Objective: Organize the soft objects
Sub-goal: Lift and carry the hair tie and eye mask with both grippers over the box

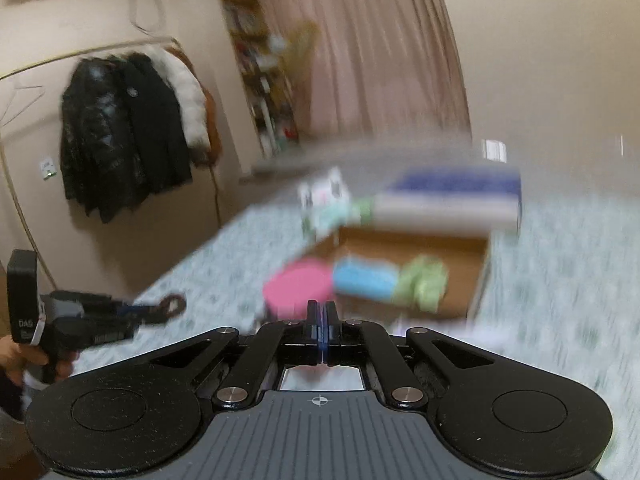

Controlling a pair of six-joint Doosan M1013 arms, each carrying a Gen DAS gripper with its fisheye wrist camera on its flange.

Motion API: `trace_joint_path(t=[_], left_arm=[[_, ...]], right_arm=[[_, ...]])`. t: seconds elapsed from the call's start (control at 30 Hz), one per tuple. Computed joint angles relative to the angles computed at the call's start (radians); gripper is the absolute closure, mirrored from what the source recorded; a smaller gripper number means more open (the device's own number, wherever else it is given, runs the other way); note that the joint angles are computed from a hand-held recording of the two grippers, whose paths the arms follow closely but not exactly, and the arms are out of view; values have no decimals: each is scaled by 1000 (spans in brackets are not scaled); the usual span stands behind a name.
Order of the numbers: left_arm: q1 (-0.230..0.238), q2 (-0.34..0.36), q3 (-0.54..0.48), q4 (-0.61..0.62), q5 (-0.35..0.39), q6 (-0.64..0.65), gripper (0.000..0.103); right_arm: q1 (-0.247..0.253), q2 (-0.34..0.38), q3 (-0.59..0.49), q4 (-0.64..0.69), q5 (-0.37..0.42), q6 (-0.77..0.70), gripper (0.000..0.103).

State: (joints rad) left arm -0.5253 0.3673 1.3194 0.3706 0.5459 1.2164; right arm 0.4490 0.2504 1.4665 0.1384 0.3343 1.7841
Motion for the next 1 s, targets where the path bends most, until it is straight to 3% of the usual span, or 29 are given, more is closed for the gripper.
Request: trace_joint_path(t=[0.03, 0.1, 0.13, 0.17, 0.3, 0.43, 0.53, 0.6, 0.73, 1.0], left_arm=[[-1, -1, 3, -11, 4, 5, 87], [0, 0, 7, -39, 14, 26, 87], [-1, -1, 10, -55, 20, 37, 87], [-1, -1, 13, -69, 24, 46, 87], [-5, -8, 33, -139, 32, 75, 87], [-11, -16, 53, -188, 42, 93, 87], [-13, -19, 62, -205, 48, 89, 87], [-15, -19, 64, -214, 56, 88, 87], [-18, -23, 71, -217, 58, 83, 87], [-17, -24, 69, -189, 63, 68, 87]], right_arm=[[-1, -1, 3, -5, 36, 15, 98], [9, -2, 19, -57, 95, 65, 71], [13, -3, 31, -48, 118, 59, 38], [18, -6, 48, -46, 133, 61, 26], [24, 3, 88, -30, 212, 138, 26], [22, 19, 119, -24, 208, 207, 30], [17, 33, 124, 3, 193, 199, 49], [16, 47, 108, -23, 215, 222, 56], [19, 57, 99, -19, 214, 184, 99], [44, 3, 112, -120, 115, 84, 99]])
